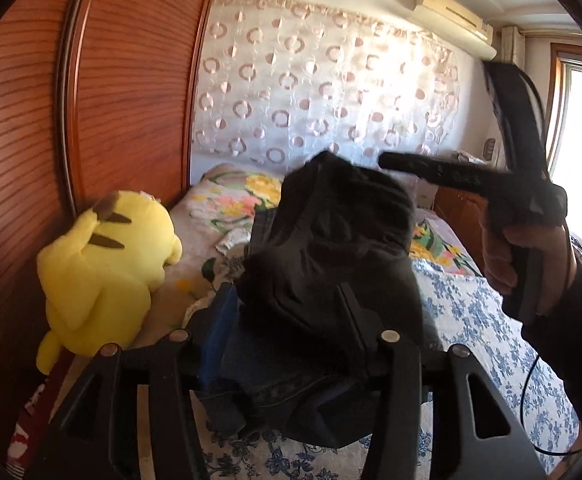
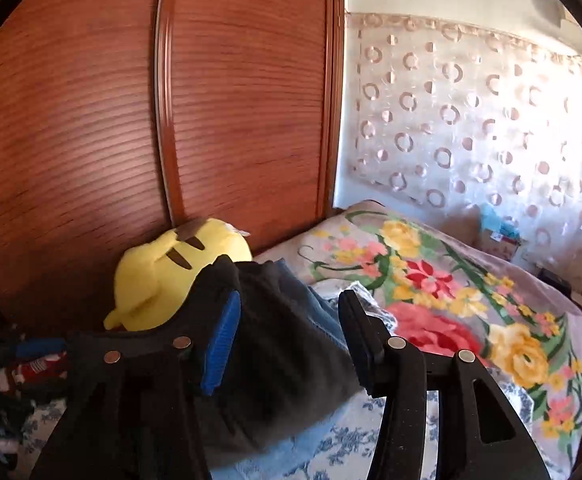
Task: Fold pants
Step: 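Lift the folded pants with both grippers and carry them onto the blue jeans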
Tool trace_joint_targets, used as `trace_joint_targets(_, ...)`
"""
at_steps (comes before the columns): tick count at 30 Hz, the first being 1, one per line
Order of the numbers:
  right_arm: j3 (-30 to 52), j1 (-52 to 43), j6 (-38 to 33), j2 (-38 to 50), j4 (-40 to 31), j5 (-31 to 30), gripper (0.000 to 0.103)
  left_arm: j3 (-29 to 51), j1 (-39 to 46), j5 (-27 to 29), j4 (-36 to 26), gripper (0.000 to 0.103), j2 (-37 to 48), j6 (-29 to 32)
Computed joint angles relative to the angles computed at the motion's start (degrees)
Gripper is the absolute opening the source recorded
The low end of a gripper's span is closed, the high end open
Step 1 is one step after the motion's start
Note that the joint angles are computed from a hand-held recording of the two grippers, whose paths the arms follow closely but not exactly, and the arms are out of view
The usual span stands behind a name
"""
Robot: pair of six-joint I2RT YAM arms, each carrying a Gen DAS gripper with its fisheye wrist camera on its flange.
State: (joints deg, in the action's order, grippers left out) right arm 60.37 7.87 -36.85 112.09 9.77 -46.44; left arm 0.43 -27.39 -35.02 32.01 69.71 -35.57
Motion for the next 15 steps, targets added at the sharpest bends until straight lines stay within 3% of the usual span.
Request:
trace_joint_targets(6,-1.43,-4.33,-9.62,0.04,-8.87,-5.87,0.035,2.44,0.49,1.86,-0.12,0.051,-0.05,4.56)
trace_joint_targets(10,-0.49,-3.69,-12.45,1.65,-9.35,-3.25,0.034,5.59,2.27,6.50,3.92,0.051,8.82,6.67)
trace_joint_targets(15,2.51,0.03,-6.06,4.22,-3.50,4.88,0.034,8.33,4.74,10.01,7.78,0.051,19.56,6.88)
